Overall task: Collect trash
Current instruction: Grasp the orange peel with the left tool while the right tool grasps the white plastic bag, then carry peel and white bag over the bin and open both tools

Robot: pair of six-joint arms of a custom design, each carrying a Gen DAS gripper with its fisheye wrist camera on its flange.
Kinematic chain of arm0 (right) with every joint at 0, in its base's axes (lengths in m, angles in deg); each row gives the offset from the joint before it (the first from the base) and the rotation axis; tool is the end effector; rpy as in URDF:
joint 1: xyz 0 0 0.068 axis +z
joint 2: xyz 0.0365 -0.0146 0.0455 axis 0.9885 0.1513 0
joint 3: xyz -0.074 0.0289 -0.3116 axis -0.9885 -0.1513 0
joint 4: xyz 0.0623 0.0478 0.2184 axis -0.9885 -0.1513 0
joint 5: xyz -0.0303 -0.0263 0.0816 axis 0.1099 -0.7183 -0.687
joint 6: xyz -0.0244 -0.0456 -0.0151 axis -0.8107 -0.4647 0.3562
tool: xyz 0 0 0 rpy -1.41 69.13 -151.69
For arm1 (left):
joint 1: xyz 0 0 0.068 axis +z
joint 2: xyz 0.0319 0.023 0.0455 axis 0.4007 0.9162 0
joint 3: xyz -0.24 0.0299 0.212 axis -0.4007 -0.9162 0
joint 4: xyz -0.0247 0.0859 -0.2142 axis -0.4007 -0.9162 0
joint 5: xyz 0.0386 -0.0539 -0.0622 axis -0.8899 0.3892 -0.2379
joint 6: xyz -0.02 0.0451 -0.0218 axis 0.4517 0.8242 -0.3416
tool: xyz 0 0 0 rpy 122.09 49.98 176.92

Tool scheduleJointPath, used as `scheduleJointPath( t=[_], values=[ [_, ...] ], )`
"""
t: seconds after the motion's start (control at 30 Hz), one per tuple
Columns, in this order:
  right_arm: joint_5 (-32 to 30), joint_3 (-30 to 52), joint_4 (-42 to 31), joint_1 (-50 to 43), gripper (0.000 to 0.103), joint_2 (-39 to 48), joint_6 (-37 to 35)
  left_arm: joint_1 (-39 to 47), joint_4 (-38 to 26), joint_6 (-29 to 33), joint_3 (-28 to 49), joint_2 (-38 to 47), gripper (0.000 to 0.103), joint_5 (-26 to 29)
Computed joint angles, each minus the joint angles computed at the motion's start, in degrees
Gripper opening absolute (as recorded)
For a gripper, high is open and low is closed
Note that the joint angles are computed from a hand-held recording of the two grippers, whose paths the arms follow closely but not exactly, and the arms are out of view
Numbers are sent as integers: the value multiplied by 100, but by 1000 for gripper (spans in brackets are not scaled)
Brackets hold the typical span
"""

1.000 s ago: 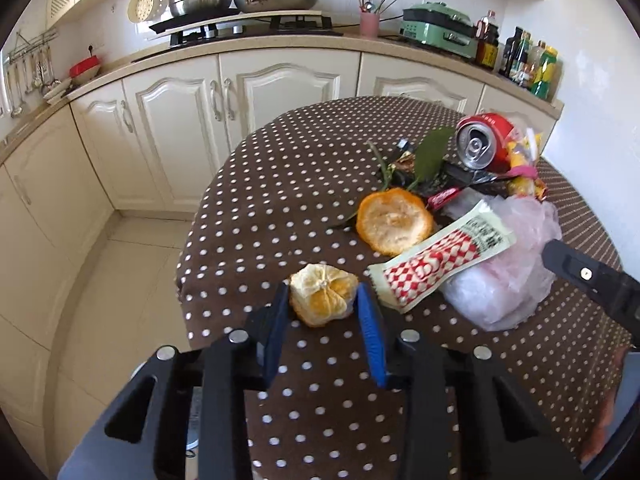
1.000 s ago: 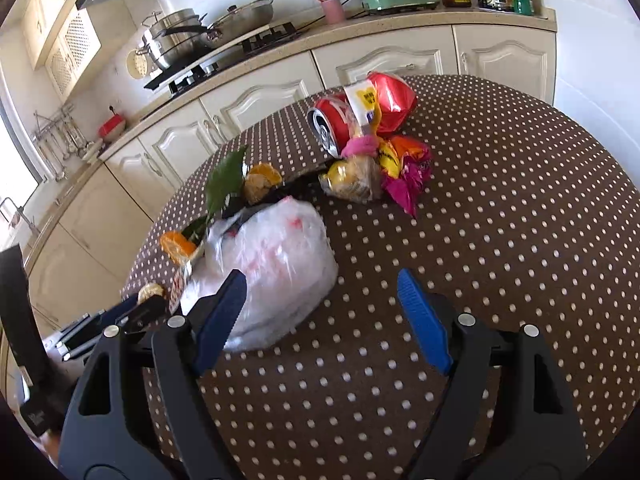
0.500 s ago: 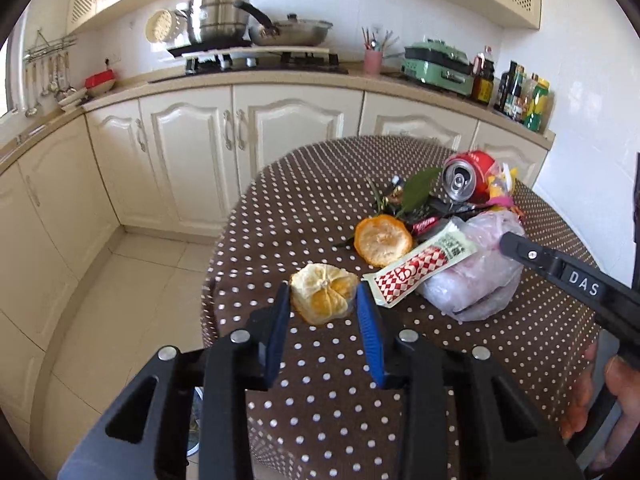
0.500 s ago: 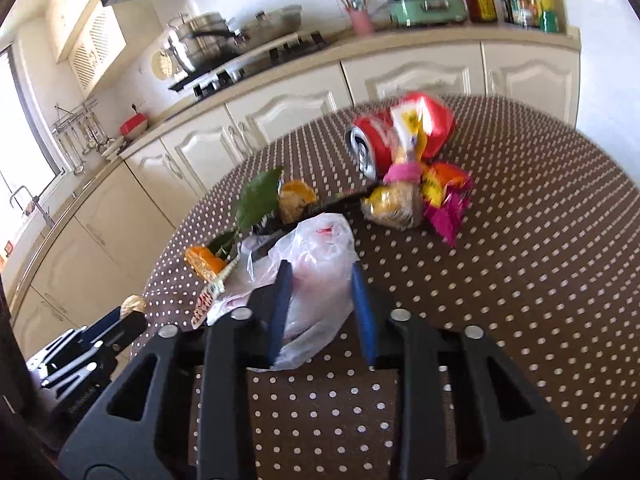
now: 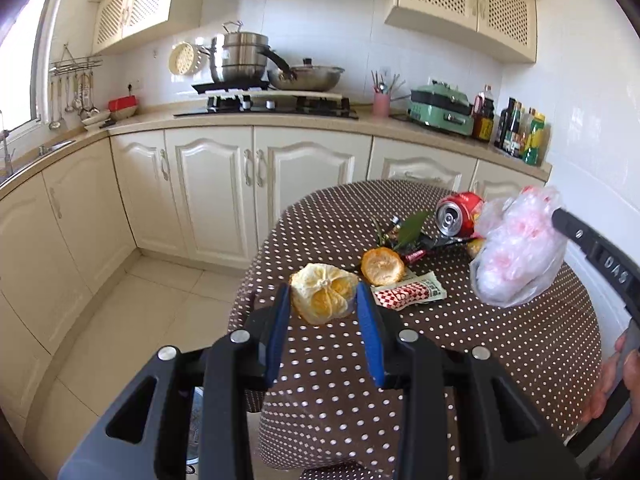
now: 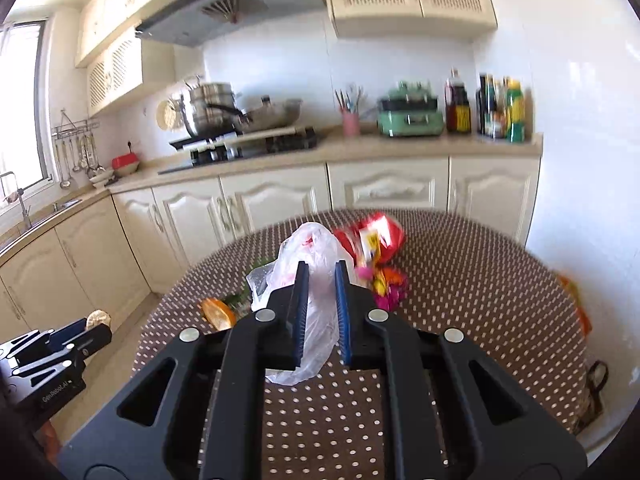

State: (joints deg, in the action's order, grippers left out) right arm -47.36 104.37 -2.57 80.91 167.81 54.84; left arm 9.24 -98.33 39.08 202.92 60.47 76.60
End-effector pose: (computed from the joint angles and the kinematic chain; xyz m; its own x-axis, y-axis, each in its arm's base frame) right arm 0.2739 -0.0100 0.5219 -0.2804 0.1980 -0.9392 0.2858 0.9513 0.1152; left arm 0.3462 -0.0934 0.4967 -0.5200 0.1185 -0.8459 0.3417 0.9365 -0.0788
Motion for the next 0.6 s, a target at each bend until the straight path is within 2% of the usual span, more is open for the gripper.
scheduleJointPath(
  t=[0.13, 0.33, 0.6],
  values=[
    [137, 285, -52, 506, 13, 11, -49, 294, 157, 16, -307, -256, 33, 104],
    [487, 856, -238, 1846, 13, 627, -61, 1110, 308, 89, -758, -416, 33, 467],
    [395, 2134, -633, 3227, 13, 2403, -4, 2603, 523, 407, -1354, -122, 33, 861]
  ],
)
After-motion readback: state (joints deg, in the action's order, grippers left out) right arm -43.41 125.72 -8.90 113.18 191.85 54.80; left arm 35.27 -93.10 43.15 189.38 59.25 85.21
